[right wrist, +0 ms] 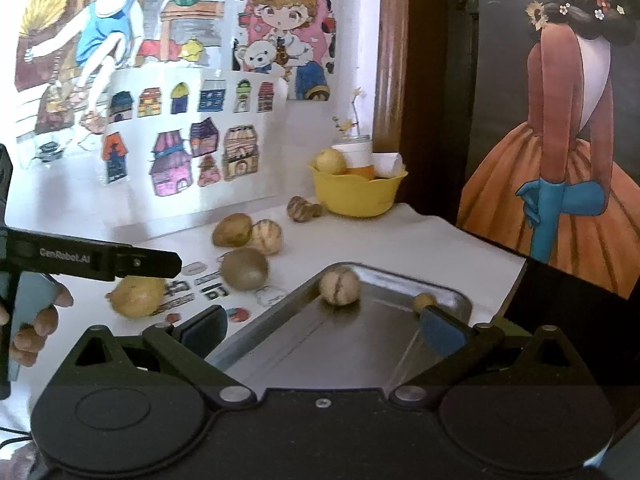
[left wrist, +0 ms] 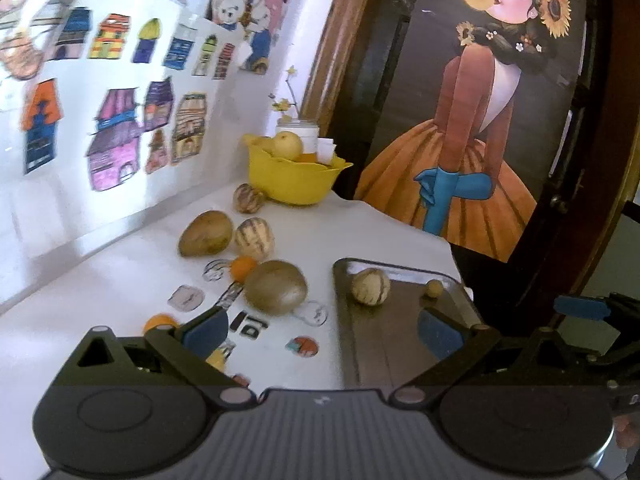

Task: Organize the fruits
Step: 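Open the left tool over the tray while the right tool releases its small fruit there, then withdraw both open tools from the tray back toward the fruits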

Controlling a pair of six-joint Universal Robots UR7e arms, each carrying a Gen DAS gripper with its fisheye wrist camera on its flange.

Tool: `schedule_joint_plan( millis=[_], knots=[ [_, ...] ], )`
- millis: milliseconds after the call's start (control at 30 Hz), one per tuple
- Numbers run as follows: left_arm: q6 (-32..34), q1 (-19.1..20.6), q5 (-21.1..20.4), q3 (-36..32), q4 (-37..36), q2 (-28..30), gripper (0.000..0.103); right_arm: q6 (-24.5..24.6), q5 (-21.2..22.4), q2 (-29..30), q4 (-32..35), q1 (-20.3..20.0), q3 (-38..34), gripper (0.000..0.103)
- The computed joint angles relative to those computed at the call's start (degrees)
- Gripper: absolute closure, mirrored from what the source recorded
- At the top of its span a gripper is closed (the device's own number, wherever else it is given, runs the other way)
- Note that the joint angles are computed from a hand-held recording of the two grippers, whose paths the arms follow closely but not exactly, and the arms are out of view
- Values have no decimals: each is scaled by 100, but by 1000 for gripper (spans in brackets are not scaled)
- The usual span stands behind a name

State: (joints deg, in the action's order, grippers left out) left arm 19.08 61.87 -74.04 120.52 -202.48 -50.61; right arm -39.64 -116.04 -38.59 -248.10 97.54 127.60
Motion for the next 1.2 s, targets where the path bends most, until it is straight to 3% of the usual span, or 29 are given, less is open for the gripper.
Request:
schedule_joint_plan(
  millis=[233, 467, 833, 1200],
  knots=[
    [206, 41, 119, 606, -572, -276, 0, 31, -166, 445, -479, 230, 92, 1],
    [325, 196, 222, 1077, -738, -614, 0, 70, -279, 850, -541, 378, 44, 1],
    [392, 649, 310, 1321, -524, -1009, 0, 606, -395, 1264, -56, 472, -75, 1],
    [555, 903, 230, 1208, -340, -1118, 0, 1175, -484, 1312, 639, 499, -298, 1]
  ],
)
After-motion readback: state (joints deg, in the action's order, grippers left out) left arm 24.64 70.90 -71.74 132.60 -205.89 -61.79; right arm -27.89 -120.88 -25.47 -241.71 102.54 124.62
